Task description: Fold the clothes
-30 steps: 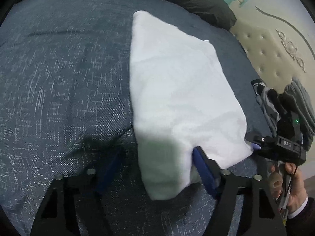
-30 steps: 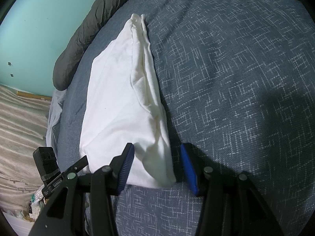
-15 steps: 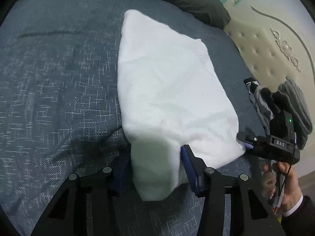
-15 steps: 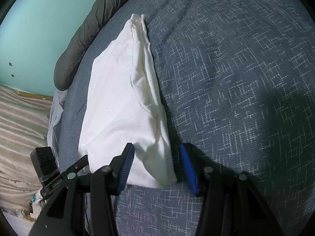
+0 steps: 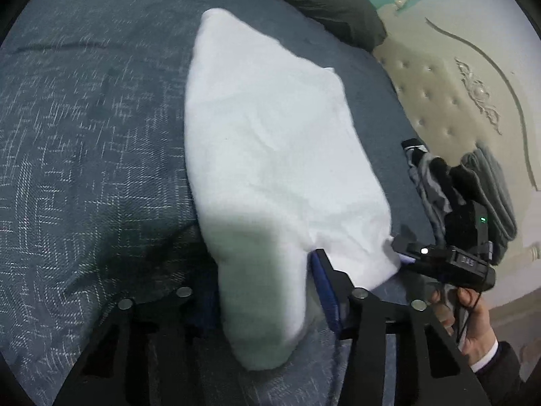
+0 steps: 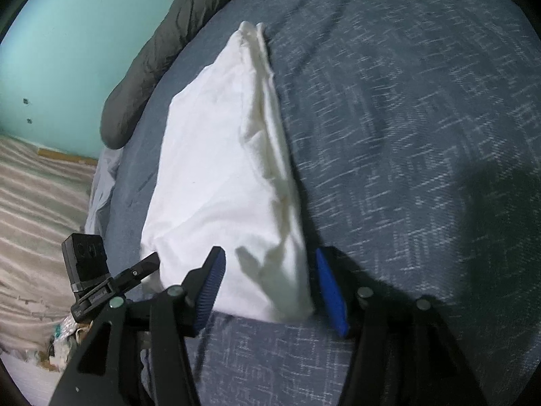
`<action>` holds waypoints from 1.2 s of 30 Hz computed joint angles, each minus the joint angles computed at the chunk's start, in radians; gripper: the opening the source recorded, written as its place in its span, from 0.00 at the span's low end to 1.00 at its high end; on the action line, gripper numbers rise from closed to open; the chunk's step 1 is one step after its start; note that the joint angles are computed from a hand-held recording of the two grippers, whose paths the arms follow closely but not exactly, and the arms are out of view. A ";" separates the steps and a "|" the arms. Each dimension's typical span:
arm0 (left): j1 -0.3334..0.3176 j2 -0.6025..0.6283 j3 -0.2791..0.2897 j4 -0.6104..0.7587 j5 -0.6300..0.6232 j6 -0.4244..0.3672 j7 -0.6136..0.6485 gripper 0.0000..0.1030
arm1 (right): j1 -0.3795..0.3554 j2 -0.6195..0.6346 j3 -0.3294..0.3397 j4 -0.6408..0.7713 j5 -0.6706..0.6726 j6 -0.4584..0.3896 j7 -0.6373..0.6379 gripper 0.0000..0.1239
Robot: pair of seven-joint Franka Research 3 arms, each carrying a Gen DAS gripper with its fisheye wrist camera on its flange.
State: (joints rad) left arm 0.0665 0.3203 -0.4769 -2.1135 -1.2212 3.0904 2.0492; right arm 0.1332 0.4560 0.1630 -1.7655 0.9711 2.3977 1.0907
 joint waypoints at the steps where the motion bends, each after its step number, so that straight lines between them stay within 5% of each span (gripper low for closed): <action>1: -0.002 0.004 0.002 0.003 0.006 -0.001 -0.005 0.50 | -0.003 0.002 0.002 0.004 -0.001 -0.011 -0.004 0.45; 12: 0.031 0.027 -0.024 0.038 -0.140 -0.019 0.127 0.49 | 0.004 0.051 0.013 0.061 -0.006 0.003 0.031 0.46; 15: 0.006 0.000 0.002 0.027 -0.172 -0.045 0.155 0.45 | -0.018 0.060 0.033 0.068 0.031 -0.041 0.000 0.27; 18: -0.003 -0.023 0.015 0.027 -0.272 -0.074 0.243 0.42 | -0.022 0.058 0.038 0.065 0.046 -0.065 -0.035 0.19; 24: -0.075 0.003 0.097 0.043 -0.262 -0.079 0.221 0.42 | -0.009 0.064 0.015 0.074 0.040 -0.059 -0.013 0.20; 29: -0.108 0.022 0.141 0.073 -0.429 -0.107 0.357 0.43 | -0.012 0.092 0.022 0.101 0.029 -0.060 0.018 0.28; 34: -0.163 0.024 0.195 0.078 -0.341 -0.114 0.271 0.43 | -0.023 0.104 0.035 0.111 0.049 -0.065 0.003 0.27; 36: -0.172 0.018 0.197 0.069 -0.278 -0.102 0.217 0.41 | -0.022 0.102 0.040 0.109 0.053 -0.063 -0.011 0.19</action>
